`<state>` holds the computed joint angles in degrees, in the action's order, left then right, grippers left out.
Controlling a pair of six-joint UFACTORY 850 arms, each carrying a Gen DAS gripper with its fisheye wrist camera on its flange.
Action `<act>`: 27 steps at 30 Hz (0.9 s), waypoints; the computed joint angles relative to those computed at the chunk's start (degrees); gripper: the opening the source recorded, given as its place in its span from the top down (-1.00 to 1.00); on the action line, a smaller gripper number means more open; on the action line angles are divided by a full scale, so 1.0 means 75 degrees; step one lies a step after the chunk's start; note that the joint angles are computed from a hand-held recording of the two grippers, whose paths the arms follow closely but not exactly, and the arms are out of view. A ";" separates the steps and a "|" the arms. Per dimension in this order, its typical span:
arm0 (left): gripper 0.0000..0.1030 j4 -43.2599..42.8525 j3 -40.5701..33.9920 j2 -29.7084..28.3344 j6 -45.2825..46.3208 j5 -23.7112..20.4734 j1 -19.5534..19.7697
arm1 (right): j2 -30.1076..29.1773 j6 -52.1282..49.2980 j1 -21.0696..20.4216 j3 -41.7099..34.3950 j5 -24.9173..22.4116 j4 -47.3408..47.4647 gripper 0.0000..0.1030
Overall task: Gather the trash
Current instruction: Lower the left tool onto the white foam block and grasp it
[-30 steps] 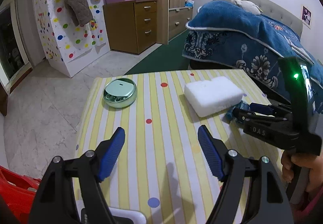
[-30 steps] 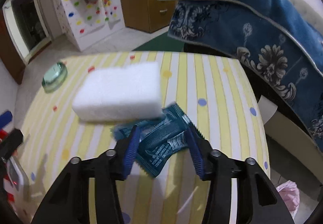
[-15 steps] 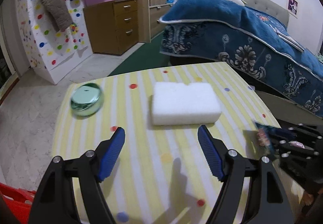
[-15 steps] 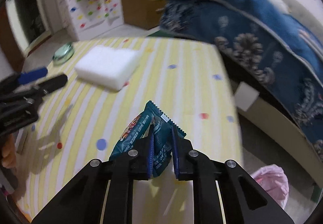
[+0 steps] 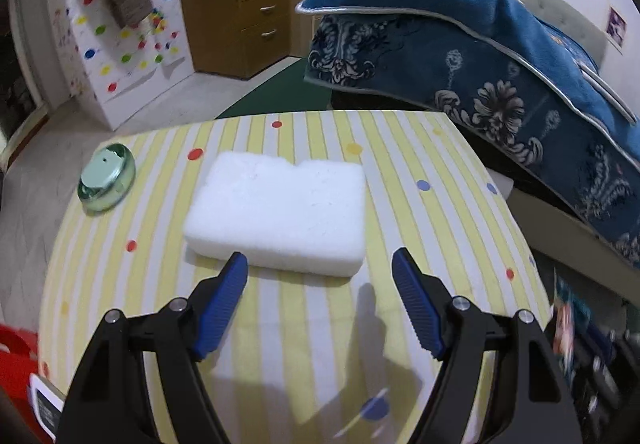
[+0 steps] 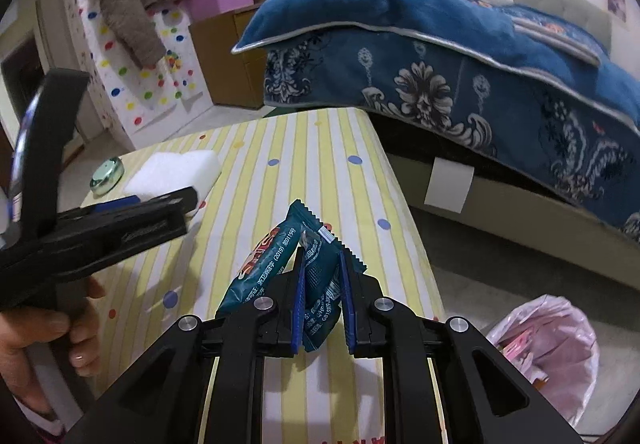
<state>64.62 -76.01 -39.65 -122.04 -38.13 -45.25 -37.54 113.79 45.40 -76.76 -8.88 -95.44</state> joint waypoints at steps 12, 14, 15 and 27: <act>1.00 0.0614 0.0149 0.0011 -0.0551 -0.0094 -0.0177 | 0.0545 0.3200 -0.0123 0.0815 0.0417 -0.2925 0.69; 1.00 0.0896 0.0562 0.0278 -0.0906 -0.0035 -0.0328 | 0.0683 0.3512 -0.0085 0.0969 0.0386 -0.3246 0.69; 1.00 0.0976 0.0702 0.0372 -0.1028 -0.0005 -0.0380 | 0.0773 0.3628 -0.0053 0.1067 0.0339 -0.3375 0.69; 1.00 0.1862 0.2510 0.1452 -0.2224 0.0097 -0.1950 | 0.1831 0.3329 0.0329 0.2276 0.0287 -0.2994 0.69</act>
<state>78.59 -57.18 -28.76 -138.73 -37.40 -59.88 -23.81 138.76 47.87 -59.69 -6.73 -117.90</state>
